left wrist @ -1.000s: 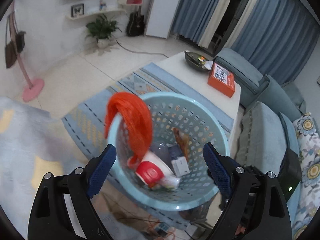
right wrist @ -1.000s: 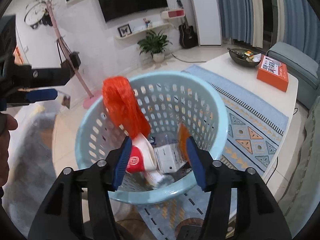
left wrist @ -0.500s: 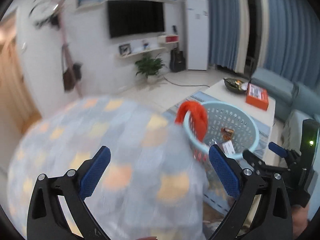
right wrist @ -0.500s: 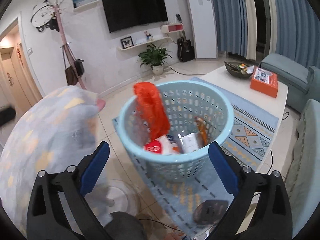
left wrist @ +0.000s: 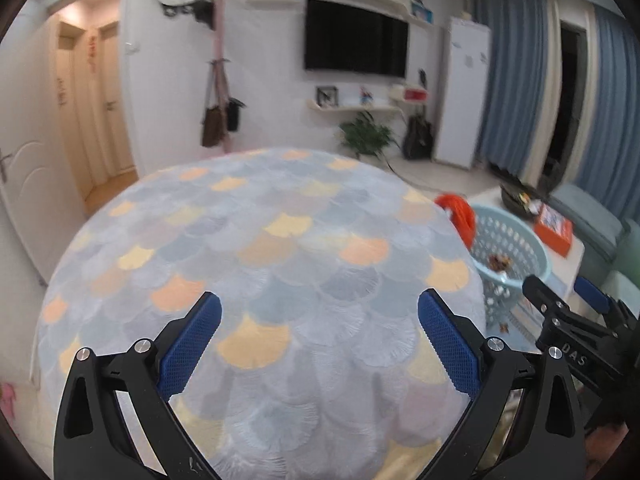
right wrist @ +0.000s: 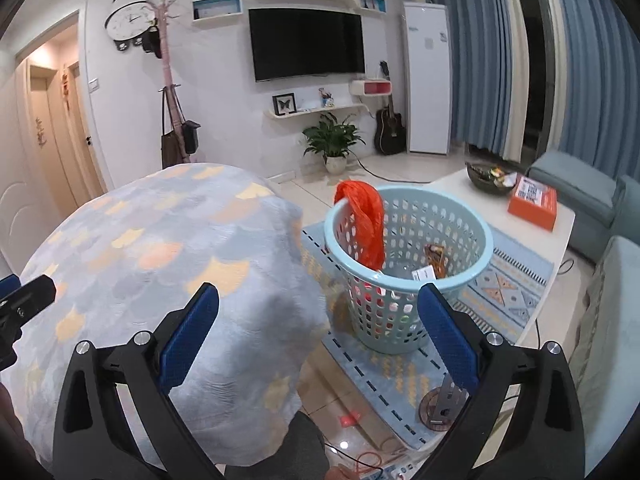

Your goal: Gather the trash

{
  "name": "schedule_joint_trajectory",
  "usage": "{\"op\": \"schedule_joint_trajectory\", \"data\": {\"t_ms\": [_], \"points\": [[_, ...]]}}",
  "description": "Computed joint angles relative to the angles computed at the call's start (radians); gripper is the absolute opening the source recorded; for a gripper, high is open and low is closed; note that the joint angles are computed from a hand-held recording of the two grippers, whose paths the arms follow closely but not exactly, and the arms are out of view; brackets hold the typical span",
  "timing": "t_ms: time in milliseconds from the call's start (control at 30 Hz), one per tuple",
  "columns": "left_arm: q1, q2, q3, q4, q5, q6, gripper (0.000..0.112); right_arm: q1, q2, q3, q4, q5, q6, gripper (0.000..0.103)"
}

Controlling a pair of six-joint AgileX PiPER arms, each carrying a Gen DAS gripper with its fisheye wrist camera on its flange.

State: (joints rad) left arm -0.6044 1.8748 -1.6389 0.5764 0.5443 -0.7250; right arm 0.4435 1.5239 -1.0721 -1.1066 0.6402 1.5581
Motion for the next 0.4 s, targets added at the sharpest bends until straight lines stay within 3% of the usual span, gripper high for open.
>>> {"op": "schedule_joint_trajectory", "data": {"t_ms": [133,400], "points": [[0.011,-0.039,0.05,-0.061,-0.059,0.058,0.096,0.022,-0.004,-0.017,0.019,0.025,-0.029,0.095],[-0.012,-0.035,0.053,-0.057,-0.036,0.079,0.096,0.039,0.006,-0.029,0.036,0.05,-0.04,0.095]]}}
